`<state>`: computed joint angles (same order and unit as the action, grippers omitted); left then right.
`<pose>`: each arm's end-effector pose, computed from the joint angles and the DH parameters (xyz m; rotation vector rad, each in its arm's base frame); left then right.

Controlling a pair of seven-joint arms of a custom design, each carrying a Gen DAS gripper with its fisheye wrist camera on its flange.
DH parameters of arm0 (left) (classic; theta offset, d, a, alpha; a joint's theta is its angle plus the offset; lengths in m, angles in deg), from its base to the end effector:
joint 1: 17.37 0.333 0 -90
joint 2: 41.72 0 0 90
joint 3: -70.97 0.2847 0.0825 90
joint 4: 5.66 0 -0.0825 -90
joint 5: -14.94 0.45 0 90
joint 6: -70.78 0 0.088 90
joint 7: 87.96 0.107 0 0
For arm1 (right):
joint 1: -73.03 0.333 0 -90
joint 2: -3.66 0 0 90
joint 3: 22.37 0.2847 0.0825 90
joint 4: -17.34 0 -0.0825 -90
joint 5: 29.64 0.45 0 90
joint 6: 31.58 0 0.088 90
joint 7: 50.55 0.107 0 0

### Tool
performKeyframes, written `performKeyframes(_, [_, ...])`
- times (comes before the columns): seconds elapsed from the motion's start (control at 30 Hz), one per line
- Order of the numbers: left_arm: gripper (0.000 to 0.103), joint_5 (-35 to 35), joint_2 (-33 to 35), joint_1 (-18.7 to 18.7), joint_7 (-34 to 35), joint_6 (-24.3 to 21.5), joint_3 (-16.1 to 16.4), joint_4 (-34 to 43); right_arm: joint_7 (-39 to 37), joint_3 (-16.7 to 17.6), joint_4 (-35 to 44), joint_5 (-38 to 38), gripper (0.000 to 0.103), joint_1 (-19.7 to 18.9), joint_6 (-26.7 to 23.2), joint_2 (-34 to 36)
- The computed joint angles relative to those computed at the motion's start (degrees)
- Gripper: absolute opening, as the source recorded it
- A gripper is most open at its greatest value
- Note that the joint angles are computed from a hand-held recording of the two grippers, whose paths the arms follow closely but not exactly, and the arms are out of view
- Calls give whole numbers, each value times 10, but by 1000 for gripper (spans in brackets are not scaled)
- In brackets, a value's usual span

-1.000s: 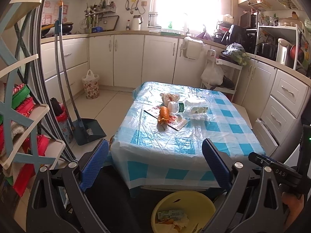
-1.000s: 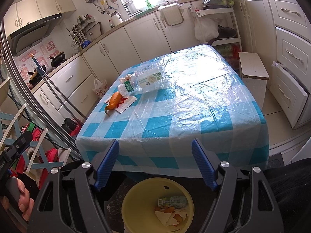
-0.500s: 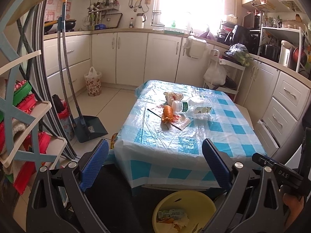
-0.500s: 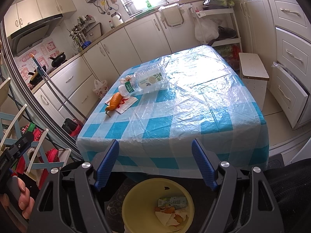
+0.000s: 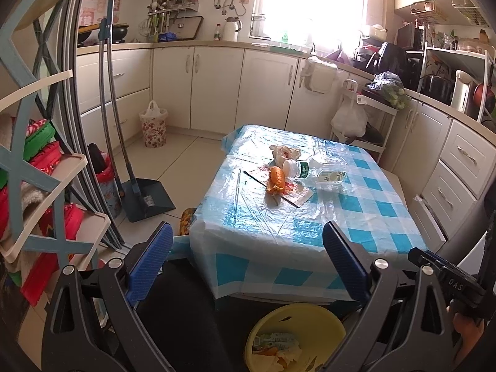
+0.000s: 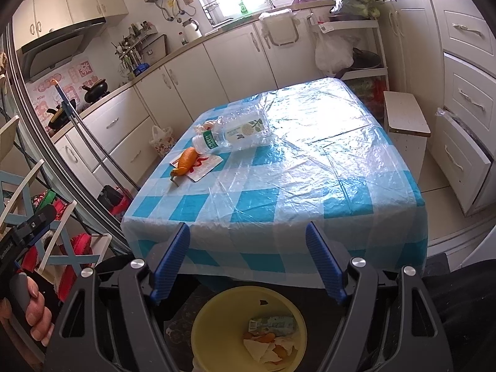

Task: Collect trash

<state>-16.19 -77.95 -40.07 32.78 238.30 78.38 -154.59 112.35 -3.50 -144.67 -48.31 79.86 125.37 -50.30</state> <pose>0.4736 -0.0940 0.5109 -1.4294 1.9682 -1.1856 0.3766 0.1796 0.4806 -1.0765 2.0153 -0.5939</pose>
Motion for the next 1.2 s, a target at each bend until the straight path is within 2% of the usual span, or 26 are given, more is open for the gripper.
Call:
performKeyframes(0.63, [94, -3, 3, -2, 4, -4, 3, 3, 0, 2, 2, -6, 74, -1, 4, 4])
performKeyframes(0.9, [94, -44, 56, -27, 67, -27, 30, 56, -15, 4, 9, -13, 76, -7, 25, 4])
performKeyframes(1.07, [94, -83, 111, -13, 106, -38, 8, 105, -43, -9, 27, -7, 76, -7, 53, 40])
performKeyframes(1.2, [94, -83, 168, 10, 127, -41, -32, 152, -87, -28, 46, 2, 77, 0, 67, 68])
